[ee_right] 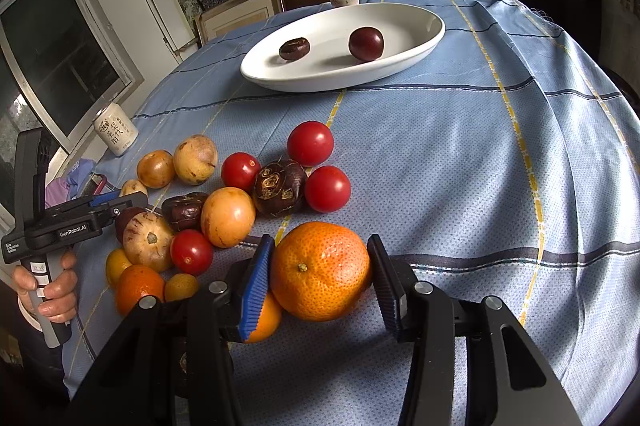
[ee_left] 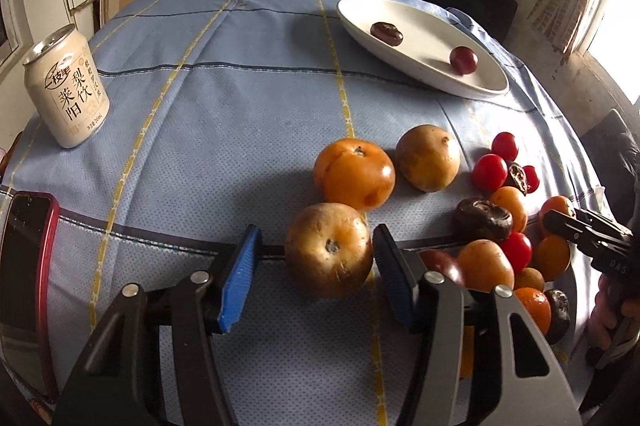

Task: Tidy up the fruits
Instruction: 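Grasp the pale pear with the left gripper while the right gripper grasps the orange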

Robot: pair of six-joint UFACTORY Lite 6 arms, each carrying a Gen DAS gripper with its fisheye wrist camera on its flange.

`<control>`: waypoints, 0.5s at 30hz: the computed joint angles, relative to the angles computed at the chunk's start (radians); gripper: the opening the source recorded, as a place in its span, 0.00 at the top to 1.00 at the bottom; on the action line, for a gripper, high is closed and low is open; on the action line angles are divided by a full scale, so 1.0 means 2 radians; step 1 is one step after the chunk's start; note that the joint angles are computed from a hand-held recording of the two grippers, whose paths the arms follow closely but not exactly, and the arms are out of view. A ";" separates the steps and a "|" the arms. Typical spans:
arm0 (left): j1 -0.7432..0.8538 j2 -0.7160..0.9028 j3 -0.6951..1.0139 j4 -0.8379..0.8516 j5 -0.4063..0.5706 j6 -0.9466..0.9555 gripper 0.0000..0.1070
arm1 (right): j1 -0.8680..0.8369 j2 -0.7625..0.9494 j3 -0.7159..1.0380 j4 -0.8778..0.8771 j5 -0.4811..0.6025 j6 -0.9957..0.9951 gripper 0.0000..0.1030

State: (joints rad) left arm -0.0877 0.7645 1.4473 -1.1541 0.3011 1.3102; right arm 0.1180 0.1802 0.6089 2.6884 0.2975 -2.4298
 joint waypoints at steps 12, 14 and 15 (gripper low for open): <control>-0.010 -0.017 -0.026 -0.048 -0.013 0.069 0.62 | 0.002 0.005 0.001 -0.001 0.004 0.002 0.53; -0.011 -0.020 -0.030 -0.057 -0.015 0.078 0.63 | 0.003 0.005 0.000 0.003 0.005 -0.001 0.53; -0.010 -0.020 -0.031 -0.056 -0.014 0.078 0.63 | 0.002 0.006 0.001 0.000 0.006 0.001 0.53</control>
State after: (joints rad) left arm -0.1085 0.7250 1.3860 -1.2667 0.2722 1.4661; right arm 0.1214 0.1918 0.6100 2.6877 0.3087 -2.4276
